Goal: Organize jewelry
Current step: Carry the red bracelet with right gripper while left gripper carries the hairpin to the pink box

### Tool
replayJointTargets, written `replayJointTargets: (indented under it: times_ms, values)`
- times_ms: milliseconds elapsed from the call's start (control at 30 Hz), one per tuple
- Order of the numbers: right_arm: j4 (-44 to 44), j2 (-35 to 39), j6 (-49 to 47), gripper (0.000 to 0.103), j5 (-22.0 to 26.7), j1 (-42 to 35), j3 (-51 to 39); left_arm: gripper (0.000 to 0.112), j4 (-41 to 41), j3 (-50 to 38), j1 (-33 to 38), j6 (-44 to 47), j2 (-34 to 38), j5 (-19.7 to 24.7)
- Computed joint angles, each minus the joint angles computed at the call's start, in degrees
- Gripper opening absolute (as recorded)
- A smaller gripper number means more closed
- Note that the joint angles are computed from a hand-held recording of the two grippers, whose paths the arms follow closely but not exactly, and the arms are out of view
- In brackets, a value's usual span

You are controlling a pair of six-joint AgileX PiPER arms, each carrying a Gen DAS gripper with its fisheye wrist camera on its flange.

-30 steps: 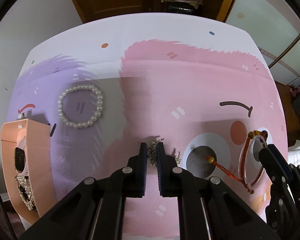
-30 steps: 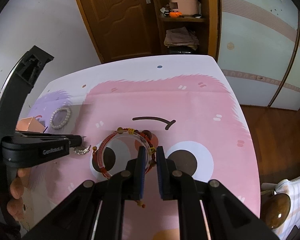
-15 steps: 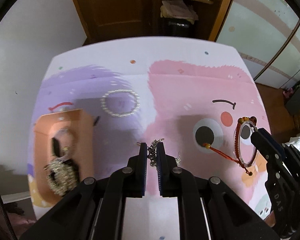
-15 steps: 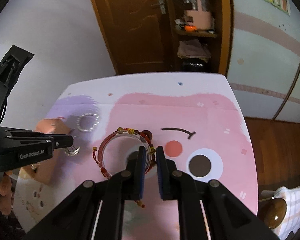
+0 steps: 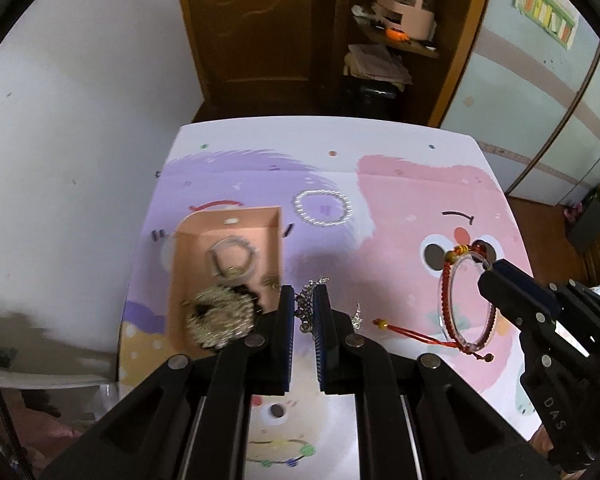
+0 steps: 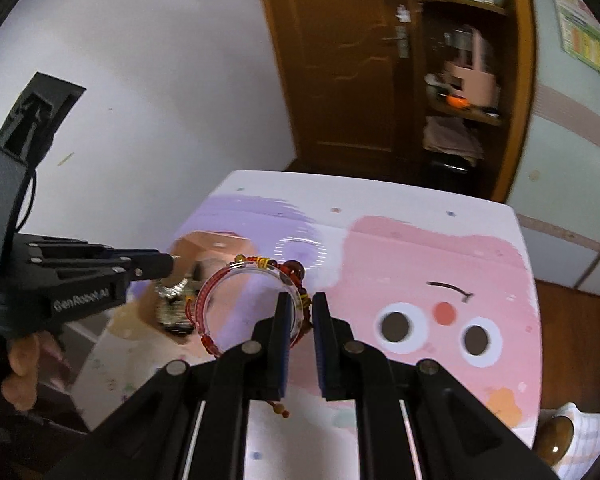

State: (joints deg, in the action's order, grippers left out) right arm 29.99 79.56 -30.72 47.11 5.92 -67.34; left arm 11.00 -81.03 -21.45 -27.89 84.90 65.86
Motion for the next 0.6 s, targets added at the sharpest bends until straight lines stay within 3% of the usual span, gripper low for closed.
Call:
replayJointTargets:
  times_ms: [300,600]
  values:
    - [-7.2,4.1,9.9,0.010,-2.2,13.3,-3.1,0.007,-0.7,12.9,8.4,4.5,-6.2,-7.0]
    - [-12.4,12.5,16.4,0.010,-5.0,20.3,-7.0,0.007,-8.5,22.6,19.5,13.9,-7.2,-16.7]
